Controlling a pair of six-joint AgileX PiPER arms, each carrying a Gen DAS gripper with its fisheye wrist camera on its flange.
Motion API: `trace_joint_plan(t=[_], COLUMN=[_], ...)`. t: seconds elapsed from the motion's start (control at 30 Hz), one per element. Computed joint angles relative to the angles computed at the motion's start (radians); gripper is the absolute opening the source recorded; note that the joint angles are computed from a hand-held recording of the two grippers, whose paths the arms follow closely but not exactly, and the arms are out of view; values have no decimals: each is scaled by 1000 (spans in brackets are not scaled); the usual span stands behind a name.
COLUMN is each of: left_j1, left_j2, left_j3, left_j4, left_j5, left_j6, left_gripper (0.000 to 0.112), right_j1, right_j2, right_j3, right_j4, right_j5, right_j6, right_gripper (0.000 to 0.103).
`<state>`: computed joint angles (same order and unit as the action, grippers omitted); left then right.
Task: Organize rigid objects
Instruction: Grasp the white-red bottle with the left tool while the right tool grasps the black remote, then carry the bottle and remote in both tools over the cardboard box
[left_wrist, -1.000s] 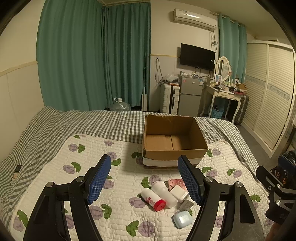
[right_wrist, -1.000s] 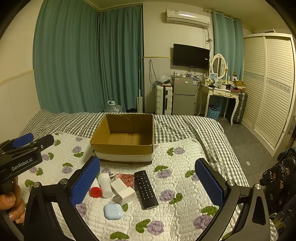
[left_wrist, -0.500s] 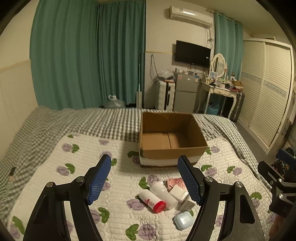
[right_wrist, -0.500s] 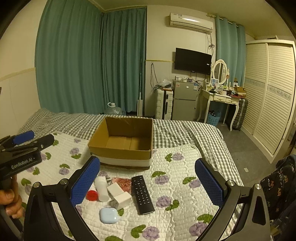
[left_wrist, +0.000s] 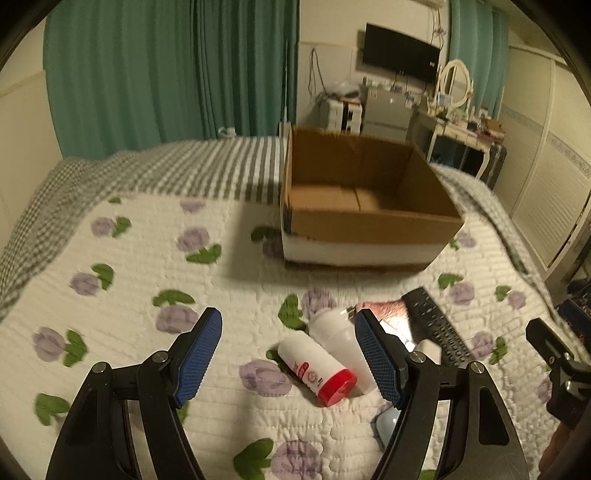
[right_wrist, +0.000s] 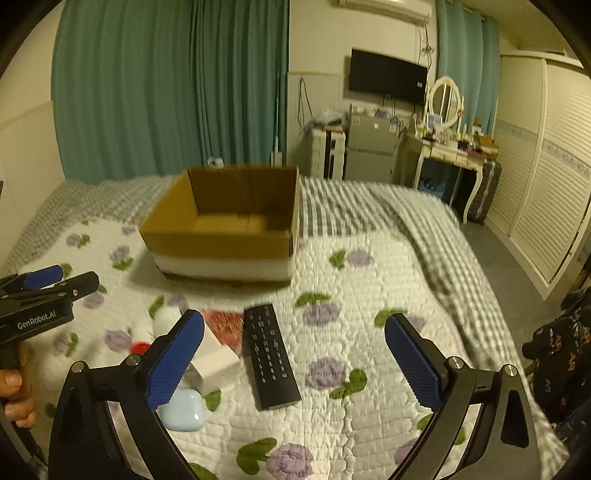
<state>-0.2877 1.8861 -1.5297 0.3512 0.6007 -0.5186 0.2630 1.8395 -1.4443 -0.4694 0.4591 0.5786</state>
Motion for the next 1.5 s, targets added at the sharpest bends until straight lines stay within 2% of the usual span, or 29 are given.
trace_joint_plan(t=[0.07, 0.17, 0.3, 0.37, 0.43, 0.53, 0.6, 0.87, 0.97, 1.03, 1.07, 1.1, 1.13, 1.17, 1.2, 1.23, 1.33, 1.5], left_j1=[1, 13, 55, 55, 35, 50, 56, 33, 35, 47, 49, 48, 47, 51, 58, 62, 70, 83], left_j2=[51, 116, 209, 206, 193, 241, 304, 333, 324, 311, 306, 302, 305, 299, 289, 276, 225, 148], left_j3=[-34, -85, -160, -111, -63, -112, -177, -212, -198, -168, -159, -152, -155, -148, -136, -119, -50, 23], left_j4=[-8, -26, -198, -236, -169, -195, -157, -40, -32, -65, -78, -92, -82, -101, -126, -141, -118, -64], left_j5=[14, 42, 120, 84, 38, 73, 117, 102, 75, 31, 18, 4, 0, -9, -21, -34, -79, -111], left_j6=[19, 48, 124, 137, 78, 100, 73, 15, 10, 31, 43, 59, 54, 71, 89, 97, 69, 32], left_gripper=[77, 77, 77, 77, 77, 77, 75, 74, 72, 64, 50, 37, 37, 37, 36, 36, 36, 36], right_j1=[-13, -4, -39, -49, -52, -55, -56, -26, -19, -32, -43, -48, -45, -43, -37, -32, -36, -57], right_j2=[47, 111, 191, 239, 291, 345, 375, 501, 521, 552, 561, 573, 581, 576, 563, 555, 528, 435], right_j3=[-12, -39, -91, -127, -171, -227, -263, -448, -486, -543, -559, -577, -588, -576, -552, -541, -501, -355], right_j4=[15, -74, 116, 180, 198, 232, 257, 170, 154, 229, 283, 305, 297, 292, 278, 266, 305, 372], right_j5=[-1, 35, 52, 71, 97, 132, 145, 240, 244, 252, 253, 263, 273, 261, 241, 233, 217, 131], right_j6=[-21, 19, -166, -224, -244, -289, -323, -314, -321, -382, -419, -436, -434, -434, -427, -423, -435, -417], right_gripper=[98, 97, 93, 93, 93, 93, 93, 93, 93, 93, 90, 82, 79, 70, 55, 48, 43, 41])
